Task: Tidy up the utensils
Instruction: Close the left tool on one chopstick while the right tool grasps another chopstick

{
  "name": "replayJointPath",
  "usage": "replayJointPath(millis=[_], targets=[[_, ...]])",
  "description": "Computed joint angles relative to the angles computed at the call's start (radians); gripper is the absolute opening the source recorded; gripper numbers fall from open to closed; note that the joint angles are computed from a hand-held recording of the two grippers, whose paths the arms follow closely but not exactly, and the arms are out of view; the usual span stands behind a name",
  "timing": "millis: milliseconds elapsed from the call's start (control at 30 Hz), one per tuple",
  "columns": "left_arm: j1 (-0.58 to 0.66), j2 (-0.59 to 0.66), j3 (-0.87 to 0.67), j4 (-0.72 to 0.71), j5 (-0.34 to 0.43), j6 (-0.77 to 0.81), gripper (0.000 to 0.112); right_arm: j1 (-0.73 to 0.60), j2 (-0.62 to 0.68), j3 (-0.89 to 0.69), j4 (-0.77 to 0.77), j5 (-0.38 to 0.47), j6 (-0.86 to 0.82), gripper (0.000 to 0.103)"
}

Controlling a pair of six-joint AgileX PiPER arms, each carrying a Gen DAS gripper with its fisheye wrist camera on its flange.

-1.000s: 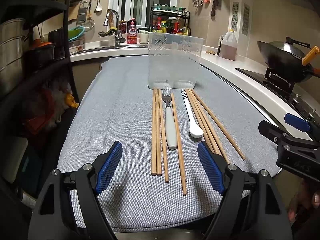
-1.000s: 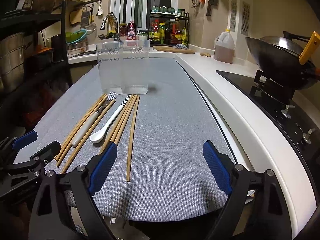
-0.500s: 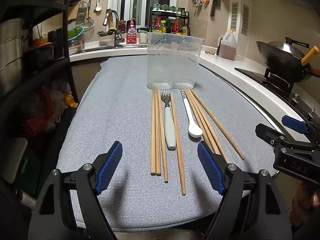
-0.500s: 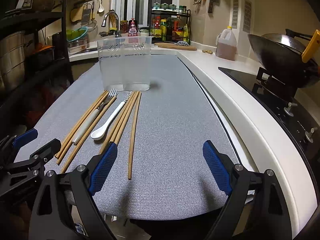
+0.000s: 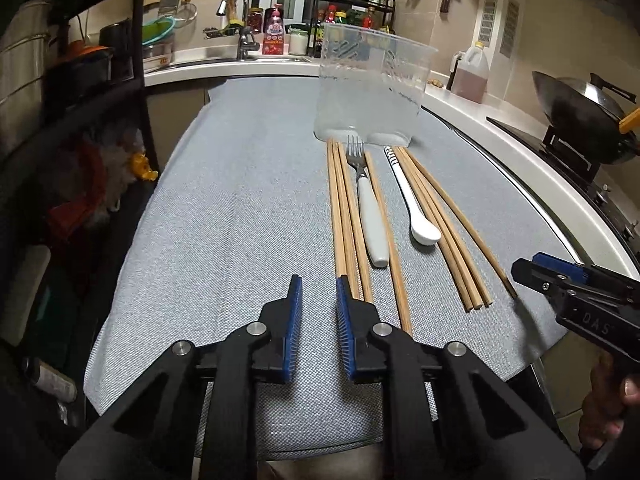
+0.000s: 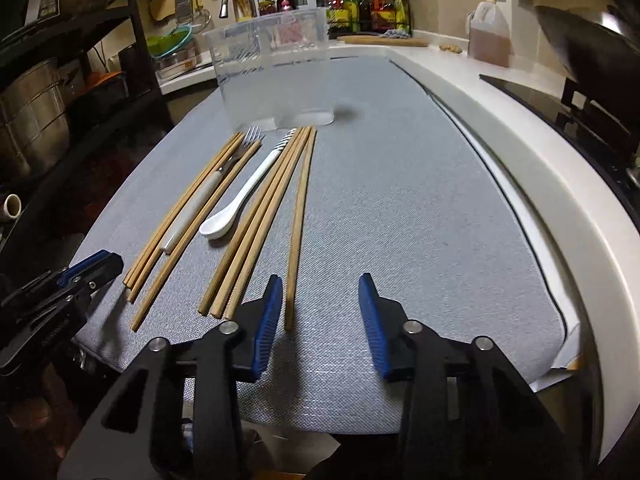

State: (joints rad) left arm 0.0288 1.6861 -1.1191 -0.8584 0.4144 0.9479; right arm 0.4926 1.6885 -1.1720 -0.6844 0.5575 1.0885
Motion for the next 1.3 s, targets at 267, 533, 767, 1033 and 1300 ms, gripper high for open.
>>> replayJointPath(millis=[267, 533, 767, 1033, 1300], targets=[[0.010, 0.020, -0.014, -0.042, 0.041, 0.042, 0.013, 0.014, 0.050, -0.035, -0.022, 0.019, -0.020, 0.036], [-0.005, 0.024, -0.010, 0.009, 0.006, 0.028, 0.012, 0.016, 0.049, -0.054, 0.016, 0.046, -0.076, 0.007], [-0.019, 0.012, 0.007, 0.036, -0.030, 0.022, 0.011, 0.011, 0.040, -0.057, 0.027, 0.092, -0.061, 0.009], [-0.054, 0.024, 0.005, 0.048, -0.092, 0.008, 0.011, 0.000, 0.040, -0.037, -0.014, 0.052, -0.023, 0.011], [-0.055, 0.026, 0.001, 0.043, -0.088, 0.008, 0.007, -0.010, 0.041, -0.038, 0.000, 0.028, -0.056, 0.005]])
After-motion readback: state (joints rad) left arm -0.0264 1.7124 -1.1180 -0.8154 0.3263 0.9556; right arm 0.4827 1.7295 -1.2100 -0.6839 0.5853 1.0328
